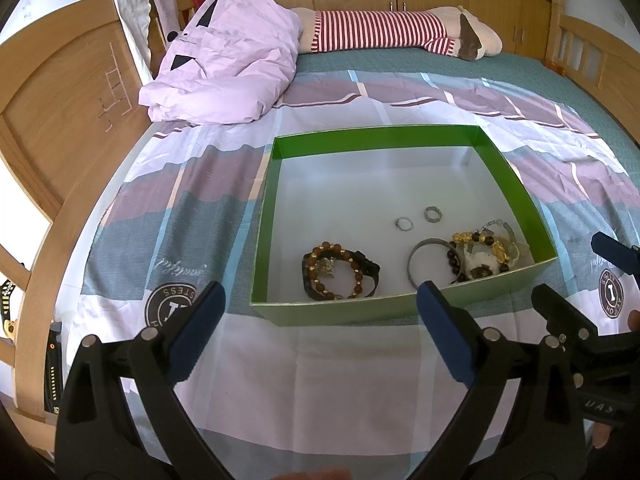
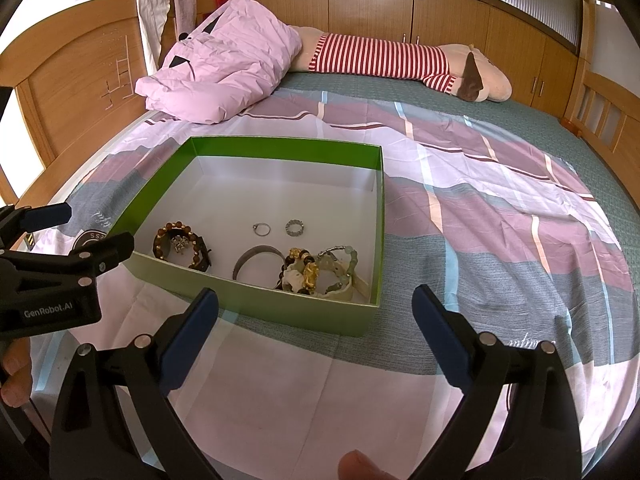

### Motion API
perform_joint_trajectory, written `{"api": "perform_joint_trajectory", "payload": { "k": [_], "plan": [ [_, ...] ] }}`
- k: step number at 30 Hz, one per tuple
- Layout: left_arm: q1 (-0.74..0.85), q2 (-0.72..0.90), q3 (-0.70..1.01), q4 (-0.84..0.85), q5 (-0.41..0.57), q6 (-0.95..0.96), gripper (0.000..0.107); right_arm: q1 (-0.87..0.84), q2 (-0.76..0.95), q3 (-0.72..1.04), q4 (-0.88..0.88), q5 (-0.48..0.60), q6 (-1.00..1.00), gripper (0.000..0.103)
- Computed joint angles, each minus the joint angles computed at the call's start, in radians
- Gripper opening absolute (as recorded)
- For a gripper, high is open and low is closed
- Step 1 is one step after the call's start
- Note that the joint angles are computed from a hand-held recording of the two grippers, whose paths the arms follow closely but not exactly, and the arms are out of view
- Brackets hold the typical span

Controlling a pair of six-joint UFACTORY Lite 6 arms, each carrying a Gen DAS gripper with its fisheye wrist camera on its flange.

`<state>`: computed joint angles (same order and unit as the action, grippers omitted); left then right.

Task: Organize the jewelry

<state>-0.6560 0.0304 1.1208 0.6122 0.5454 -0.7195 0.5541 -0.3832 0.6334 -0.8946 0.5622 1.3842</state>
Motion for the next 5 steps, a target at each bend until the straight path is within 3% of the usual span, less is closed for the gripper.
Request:
{"api": "perform_joint_trajectory", "payload": {
  "k": [5],
  "plan": [
    [0.002,0.004,0.015,-0.002,0.014,0.013,0.098,-0.043,-0.037,-0.021,0.052,-0.034,-0.073,0.097]
  ]
}}
